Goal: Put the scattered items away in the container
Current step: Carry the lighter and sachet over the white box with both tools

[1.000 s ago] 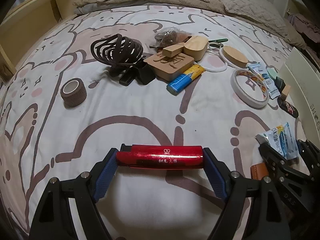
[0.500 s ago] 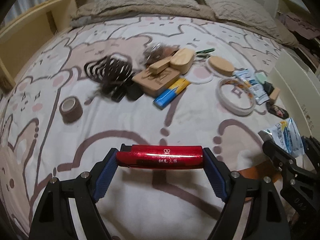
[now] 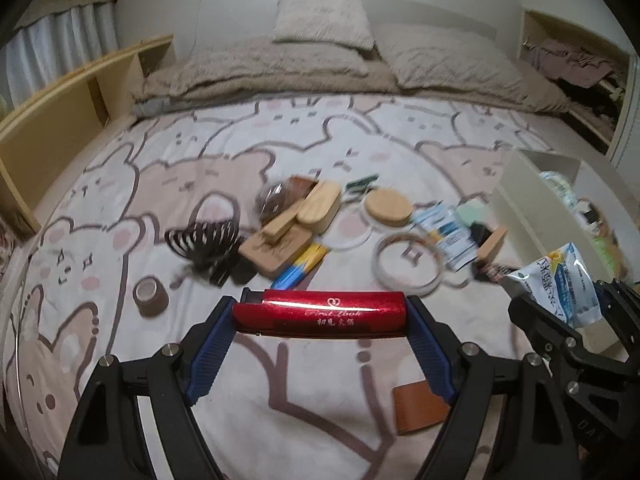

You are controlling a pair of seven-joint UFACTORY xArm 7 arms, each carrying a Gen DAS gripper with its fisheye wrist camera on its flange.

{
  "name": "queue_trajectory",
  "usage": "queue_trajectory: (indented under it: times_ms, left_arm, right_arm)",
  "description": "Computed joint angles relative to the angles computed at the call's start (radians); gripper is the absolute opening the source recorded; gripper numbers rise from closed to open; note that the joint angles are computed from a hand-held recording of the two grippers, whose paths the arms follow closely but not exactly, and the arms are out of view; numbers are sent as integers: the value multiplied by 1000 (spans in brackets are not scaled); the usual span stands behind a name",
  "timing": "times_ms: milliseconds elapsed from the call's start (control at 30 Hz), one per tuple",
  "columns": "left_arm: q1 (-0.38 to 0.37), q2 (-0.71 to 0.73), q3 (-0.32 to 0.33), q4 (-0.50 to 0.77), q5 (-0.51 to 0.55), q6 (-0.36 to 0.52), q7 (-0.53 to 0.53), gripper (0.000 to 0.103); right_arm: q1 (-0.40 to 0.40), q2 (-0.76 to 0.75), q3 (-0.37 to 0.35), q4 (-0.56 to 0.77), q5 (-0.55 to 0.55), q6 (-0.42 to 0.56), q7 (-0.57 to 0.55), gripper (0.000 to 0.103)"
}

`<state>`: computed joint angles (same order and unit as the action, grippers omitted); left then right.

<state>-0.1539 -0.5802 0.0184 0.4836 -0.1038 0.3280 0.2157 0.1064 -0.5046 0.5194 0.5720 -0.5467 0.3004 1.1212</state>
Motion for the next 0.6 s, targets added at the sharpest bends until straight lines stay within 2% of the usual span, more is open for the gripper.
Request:
queue_trajectory:
  times_ms: [267,600]
  left_arm:
    - [-57,-90,-18,29,-23,33,-16,83]
    - [-142,-162,-63,77,-41,58,-64,83]
  right_arm:
    - [53,-196,-75,-30,75,64,-95,58]
    - [54,-454,-148,-85,186,157,-266,58]
